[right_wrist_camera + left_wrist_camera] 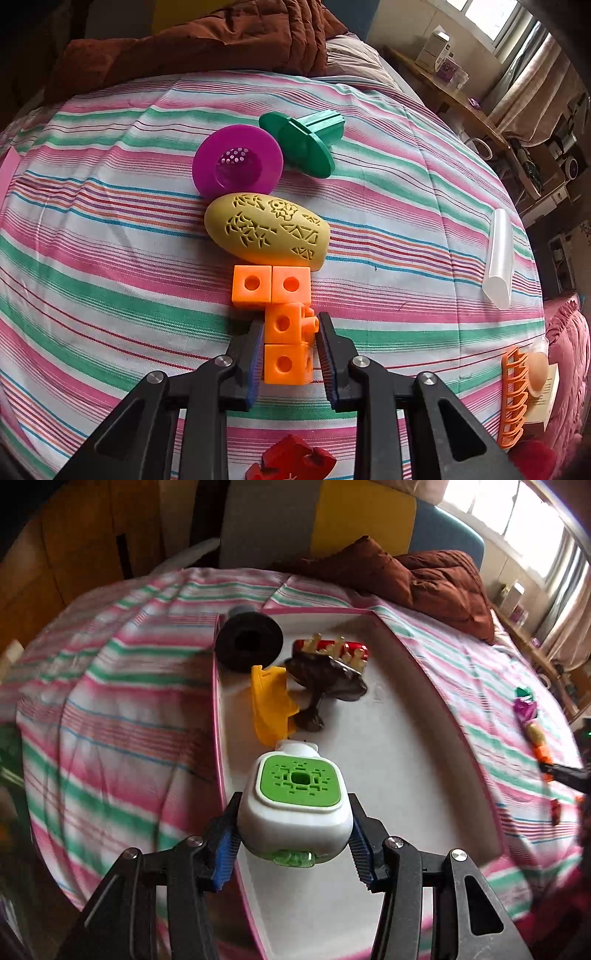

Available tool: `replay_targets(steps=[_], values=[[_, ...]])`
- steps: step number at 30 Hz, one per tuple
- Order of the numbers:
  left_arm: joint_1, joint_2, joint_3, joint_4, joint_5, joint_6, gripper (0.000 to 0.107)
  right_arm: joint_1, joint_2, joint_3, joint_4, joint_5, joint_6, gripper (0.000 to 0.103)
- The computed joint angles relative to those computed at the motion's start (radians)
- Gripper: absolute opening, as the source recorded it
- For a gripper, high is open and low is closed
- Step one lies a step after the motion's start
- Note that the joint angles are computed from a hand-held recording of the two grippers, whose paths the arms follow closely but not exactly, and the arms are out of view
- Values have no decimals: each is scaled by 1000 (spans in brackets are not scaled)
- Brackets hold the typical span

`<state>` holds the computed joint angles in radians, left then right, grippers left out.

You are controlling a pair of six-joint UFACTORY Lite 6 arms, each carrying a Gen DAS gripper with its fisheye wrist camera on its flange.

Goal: Organize rigid objects
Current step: 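Place the white plug device on the tray with the left tool while the right holds the orange cubes, then carry the orange cubes with the right tool toward the tray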

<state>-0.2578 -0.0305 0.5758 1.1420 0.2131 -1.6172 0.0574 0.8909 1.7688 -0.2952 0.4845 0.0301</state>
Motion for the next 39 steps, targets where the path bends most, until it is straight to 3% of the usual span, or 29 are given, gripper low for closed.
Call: replay_targets(steps=[2,8,23,31,39], values=[[-3,44,38,35,25,-22,53,-1,4,6,3,1,-2,26],[47,-18,6,-148,-45,142,62,-1,6,10,4,4,-4,26],[-124,-207,-80,-110,154,-21,66,14,-39,-60,-34,-22,35,26],[-179,-269,-92,-126,223,-18,66,15,-44,-60,56,-25,-63,26],[-212,-283,-99,-148,245,-20,66,25,-72,-98,334,-20,-364,26]])
